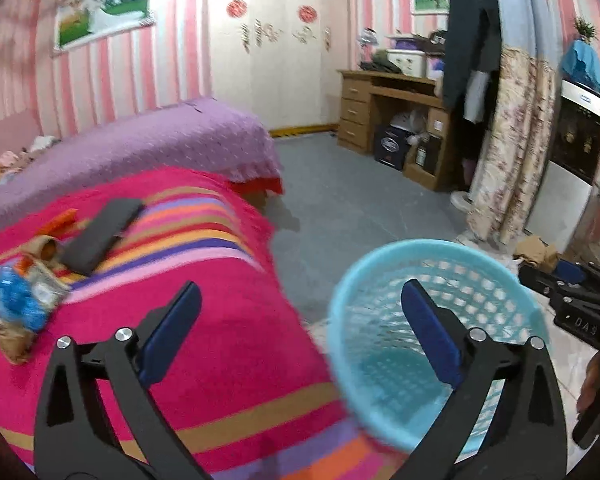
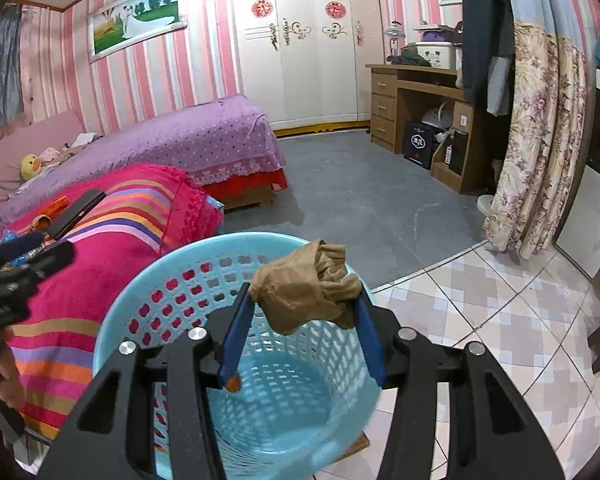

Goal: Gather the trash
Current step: 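Carry both items over the blue basket and open the left tool to drop the peel, then return both tools to the bed, right tool still holding the brown paper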

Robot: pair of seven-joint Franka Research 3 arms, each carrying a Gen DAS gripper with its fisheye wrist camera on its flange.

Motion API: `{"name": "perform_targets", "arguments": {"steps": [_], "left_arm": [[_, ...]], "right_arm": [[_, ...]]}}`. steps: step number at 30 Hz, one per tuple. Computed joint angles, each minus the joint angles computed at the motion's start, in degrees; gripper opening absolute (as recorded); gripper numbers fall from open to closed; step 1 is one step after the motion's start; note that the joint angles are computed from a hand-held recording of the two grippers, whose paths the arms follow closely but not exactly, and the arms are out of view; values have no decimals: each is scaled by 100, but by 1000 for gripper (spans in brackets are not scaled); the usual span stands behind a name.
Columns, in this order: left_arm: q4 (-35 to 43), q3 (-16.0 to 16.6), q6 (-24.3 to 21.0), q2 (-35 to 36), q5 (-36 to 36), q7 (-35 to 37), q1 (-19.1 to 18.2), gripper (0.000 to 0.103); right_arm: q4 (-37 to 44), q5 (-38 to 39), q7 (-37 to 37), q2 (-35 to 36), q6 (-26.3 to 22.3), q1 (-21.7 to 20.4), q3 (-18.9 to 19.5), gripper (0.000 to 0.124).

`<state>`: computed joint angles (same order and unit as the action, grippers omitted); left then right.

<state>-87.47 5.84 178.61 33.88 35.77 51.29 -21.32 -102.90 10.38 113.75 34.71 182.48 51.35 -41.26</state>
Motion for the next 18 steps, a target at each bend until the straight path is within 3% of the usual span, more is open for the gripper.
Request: {"name": "perform_targets", "arguments": {"steps": [2, 3, 4, 6, 8, 11, 16, 18], "left_arm": [[-128, 203, 0, -130, 45, -150, -58, 97], [-180, 193, -1, -185, 51, -157, -4, 97], [-268, 213, 20, -260, 71, -182, 39, 97], [-444, 353, 57, -410, 164, -292, 38, 97], [-600, 449, 124, -525, 263, -398, 54, 97], [-916, 709, 241, -753, 466, -643, -19, 97], [-1609, 1056, 455, -1281, 871, -992, -23, 97], [-1846, 1619, 467, -1499, 1361, -1388, -340, 97]], "right_arm": [[175, 19, 105, 181, -113, 98, -118, 53], [252, 0, 210, 294, -215, 204, -268, 61], [362, -191, 540, 437, -401, 319, -447, 81], [470, -132, 498, 458, -540, 237, -341, 93], [522, -304, 805, 577, -727, 501, -670, 93], [443, -478, 1473, 817, -640, 1133, -1403, 98], [661, -733, 1998, 922, -641, 1429, -1627, 99], [911, -855, 2099, 961, -718, 1375, -1517, 99]]}}
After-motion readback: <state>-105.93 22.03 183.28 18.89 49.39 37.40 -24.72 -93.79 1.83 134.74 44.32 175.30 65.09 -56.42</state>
